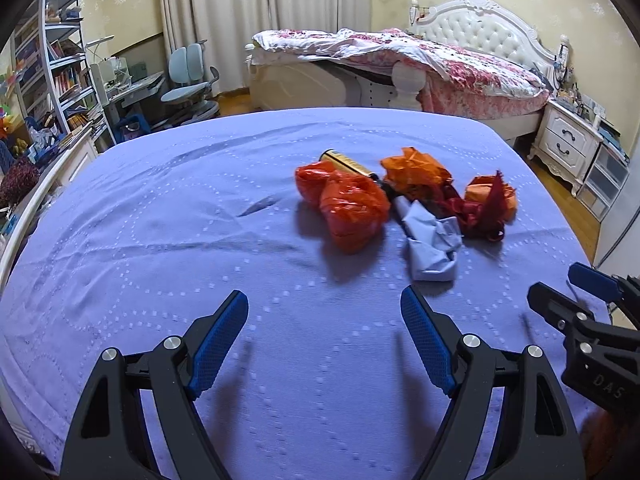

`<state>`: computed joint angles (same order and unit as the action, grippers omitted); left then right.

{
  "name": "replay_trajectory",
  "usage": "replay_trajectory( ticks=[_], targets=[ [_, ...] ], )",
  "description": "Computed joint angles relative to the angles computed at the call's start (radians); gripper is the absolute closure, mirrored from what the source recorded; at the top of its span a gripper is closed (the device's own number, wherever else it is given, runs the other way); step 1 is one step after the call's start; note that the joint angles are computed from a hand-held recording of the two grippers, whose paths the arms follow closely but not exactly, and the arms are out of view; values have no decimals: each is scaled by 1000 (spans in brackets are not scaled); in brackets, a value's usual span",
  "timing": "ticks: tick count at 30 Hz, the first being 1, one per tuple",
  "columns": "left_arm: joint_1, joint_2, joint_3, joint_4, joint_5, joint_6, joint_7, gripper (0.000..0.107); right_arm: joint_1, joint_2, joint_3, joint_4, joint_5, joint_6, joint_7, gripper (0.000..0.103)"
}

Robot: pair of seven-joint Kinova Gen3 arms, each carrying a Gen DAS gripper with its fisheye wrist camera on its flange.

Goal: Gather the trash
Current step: 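Move both open grippers back to the remaining trash on the table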

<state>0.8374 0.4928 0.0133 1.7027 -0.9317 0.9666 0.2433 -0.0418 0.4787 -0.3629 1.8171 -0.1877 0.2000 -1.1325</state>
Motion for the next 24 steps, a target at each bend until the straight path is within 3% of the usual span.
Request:
replay_trajectory(
  ticks=[7,8,10,17,24],
  targets=[
    [-23,-18,-7,31,-1,-14,13,29,-149,37,108,-83,43,34,-68,39],
    [-26,-21,-7,36,-2,-13,17,29,-169,44,122,-98,51,43,-81,45],
    [-37,-27,-8,45,-3,-21,23,29,-206,60,150,-129,68,65,-105,46],
    [-64,-50,0,82,-5,-56,52,29,-263,85,192,-185,114,97,-159,46],
    [-64,-50,7,81,-14,-53,40,29,-278,84,197,-182,150,92,-179,67]
  ],
)
